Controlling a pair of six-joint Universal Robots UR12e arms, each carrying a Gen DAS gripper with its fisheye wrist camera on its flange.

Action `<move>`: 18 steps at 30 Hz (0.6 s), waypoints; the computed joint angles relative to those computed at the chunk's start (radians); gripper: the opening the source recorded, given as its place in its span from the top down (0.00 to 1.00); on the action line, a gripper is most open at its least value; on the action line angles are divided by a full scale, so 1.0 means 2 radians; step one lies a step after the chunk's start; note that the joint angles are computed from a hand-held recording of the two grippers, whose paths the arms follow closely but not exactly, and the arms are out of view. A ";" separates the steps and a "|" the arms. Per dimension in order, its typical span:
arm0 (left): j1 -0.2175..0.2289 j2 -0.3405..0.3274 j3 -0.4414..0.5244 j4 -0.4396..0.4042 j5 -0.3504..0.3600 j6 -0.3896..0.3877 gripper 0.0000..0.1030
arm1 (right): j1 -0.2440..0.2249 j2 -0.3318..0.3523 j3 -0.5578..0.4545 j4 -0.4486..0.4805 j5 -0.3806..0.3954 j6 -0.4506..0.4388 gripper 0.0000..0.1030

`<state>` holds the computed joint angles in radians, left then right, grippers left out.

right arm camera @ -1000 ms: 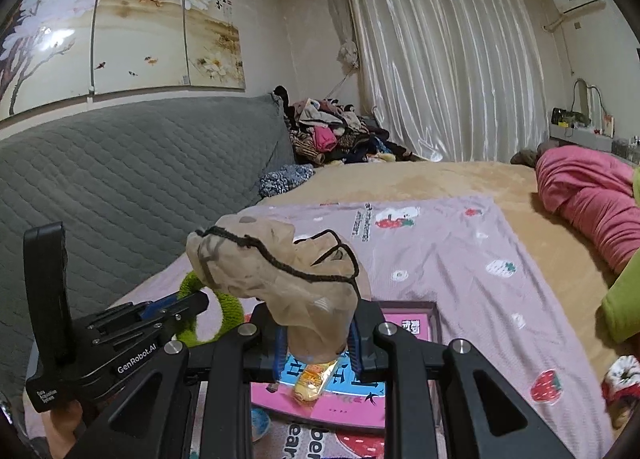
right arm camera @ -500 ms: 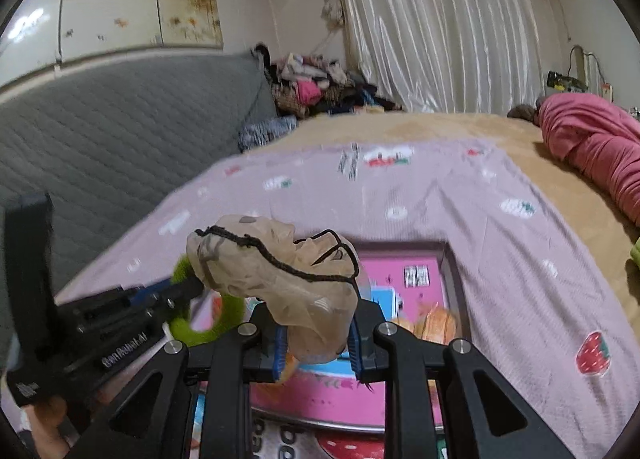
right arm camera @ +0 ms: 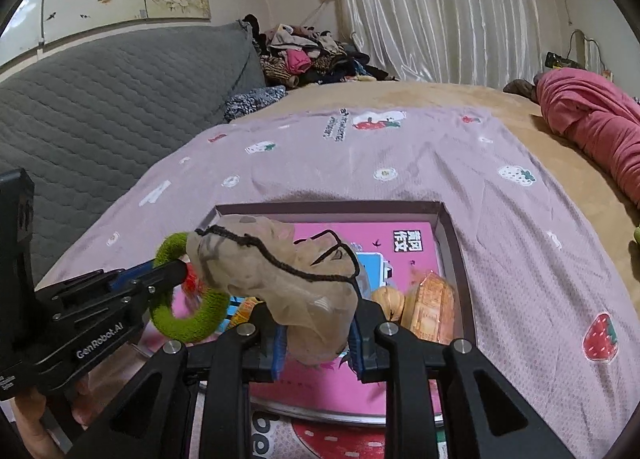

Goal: Organize objects
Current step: 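Lift and carry the green ring and beige bag over the tray with both tools, then lower the ring and bag into the tray and open both tools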

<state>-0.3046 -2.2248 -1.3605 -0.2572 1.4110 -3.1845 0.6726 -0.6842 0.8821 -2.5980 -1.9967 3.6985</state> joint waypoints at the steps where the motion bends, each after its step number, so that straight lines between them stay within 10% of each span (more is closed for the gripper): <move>1: 0.000 0.000 -0.001 0.000 0.000 0.000 0.88 | 0.000 0.001 -0.002 0.007 0.001 0.002 0.74; 18: -0.004 -0.006 0.012 -0.040 0.020 0.008 0.86 | -0.005 0.010 -0.022 0.073 0.017 0.015 0.72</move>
